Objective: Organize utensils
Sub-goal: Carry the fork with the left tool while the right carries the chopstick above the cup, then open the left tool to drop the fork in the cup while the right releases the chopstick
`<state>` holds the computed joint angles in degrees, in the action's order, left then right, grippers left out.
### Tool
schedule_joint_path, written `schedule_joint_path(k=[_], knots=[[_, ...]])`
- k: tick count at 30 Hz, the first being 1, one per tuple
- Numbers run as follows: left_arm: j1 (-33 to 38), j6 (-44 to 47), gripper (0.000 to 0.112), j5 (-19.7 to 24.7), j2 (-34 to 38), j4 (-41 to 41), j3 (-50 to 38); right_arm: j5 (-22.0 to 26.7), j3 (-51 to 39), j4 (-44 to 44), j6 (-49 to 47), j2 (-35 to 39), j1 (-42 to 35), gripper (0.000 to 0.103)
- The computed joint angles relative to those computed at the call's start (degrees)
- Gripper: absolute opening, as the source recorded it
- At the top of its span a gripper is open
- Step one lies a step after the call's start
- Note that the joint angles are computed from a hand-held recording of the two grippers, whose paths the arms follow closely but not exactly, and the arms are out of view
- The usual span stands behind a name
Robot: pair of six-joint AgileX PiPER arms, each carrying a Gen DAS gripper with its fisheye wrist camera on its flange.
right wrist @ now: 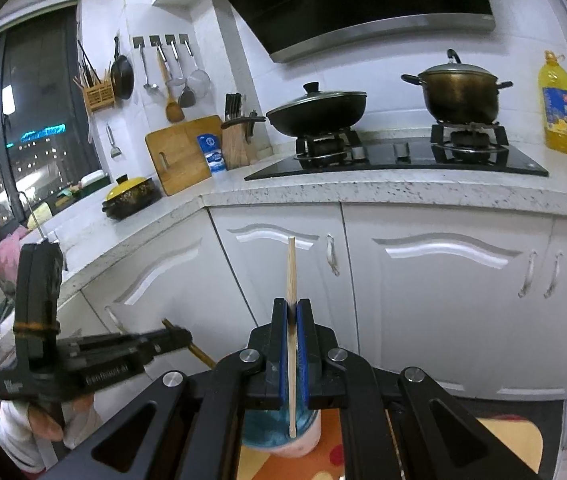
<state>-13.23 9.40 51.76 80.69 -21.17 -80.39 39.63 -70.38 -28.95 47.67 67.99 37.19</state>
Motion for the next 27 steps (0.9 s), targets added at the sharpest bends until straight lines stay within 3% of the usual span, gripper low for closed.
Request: schedule_joint_path(k=[5,16,18,21,24,27], knots=[[-1.2,-0.3,0.005,-1.5,3.1,1.3,1.3,-3.6,-0.4,4.3,-4.6,5.8,-3.2,0.004],[-3.4,-1.6,0.005,-3.0,7.3,2.6,2.8,-10.1,4.3,28.8,-25.2,13.6,-10.8,0.004],[-4.0,-2.7,0.005,-3.3,7.7,3.6,2.6,-9.9,4.7,29.9,-26.3,13.9,-11.4,0.005],[-4.0,-2.9,0.005,-3.8,7.5,3.7,3.1,-10.3,7.1,31.0,-26.4,12.0,-12.3,0.026],[-3.7,-2.9,0.010,-3.8,6.5,3.6,3.7,-11.0,9.9,32.7,-27.3,9.1,-13.1,0.028],[-3.0,-3.0,0.024,-3.3,5.2,2.9,4.5,-10.8,12.4,31.8,-25.8,6.0,-13.0,0.028]])
